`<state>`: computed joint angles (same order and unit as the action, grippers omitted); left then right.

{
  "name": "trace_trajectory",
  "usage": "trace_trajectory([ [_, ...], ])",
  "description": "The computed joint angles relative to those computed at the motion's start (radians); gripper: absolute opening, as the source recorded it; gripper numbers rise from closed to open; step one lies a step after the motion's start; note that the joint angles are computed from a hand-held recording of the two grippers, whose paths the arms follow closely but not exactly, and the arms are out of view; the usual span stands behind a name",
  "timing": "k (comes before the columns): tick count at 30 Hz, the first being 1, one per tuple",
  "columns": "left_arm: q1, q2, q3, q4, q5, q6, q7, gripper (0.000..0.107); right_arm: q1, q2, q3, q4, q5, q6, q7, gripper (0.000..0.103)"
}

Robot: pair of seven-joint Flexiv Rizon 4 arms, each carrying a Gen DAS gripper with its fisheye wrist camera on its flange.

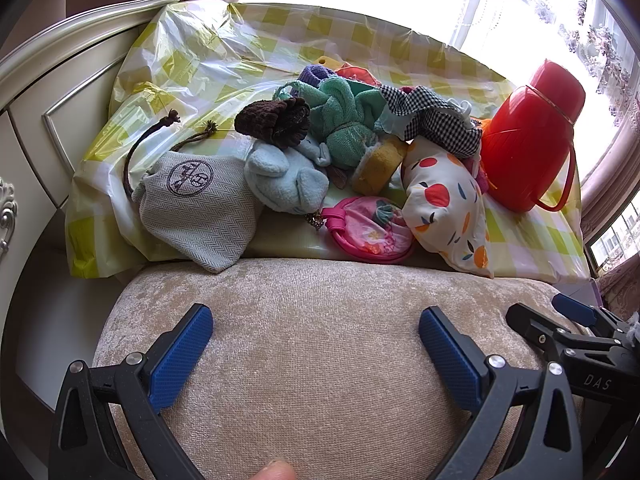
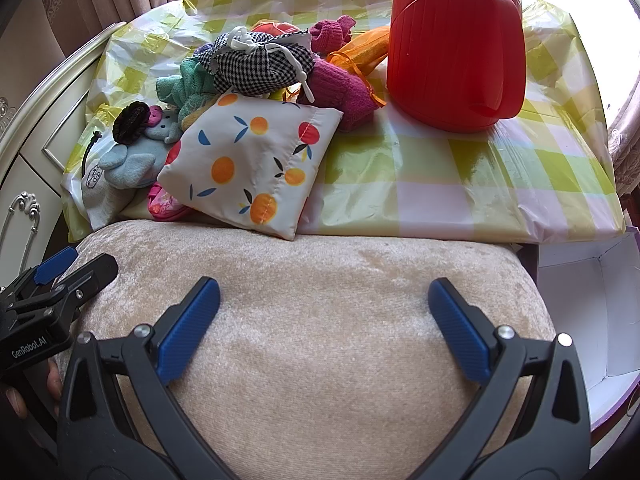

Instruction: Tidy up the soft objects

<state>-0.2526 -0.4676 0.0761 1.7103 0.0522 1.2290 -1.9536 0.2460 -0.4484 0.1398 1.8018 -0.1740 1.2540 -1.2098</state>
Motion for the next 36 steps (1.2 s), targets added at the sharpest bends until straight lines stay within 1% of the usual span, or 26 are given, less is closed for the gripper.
trace_trajectory([
  [28,0.001,0.002,-0.004,0.002,-0.005,-0.001,0.0,0.103,0.001,0.0,-0.001,-0.001,0.001,-0.001,-0.001,0.103],
  [36,0.003,0.002,-0.006,0.001,-0.007,-0.006,0.001,0.103,0.009,-0.001,-0.013,0.007,-0.011,0.021,0.012,0.103],
])
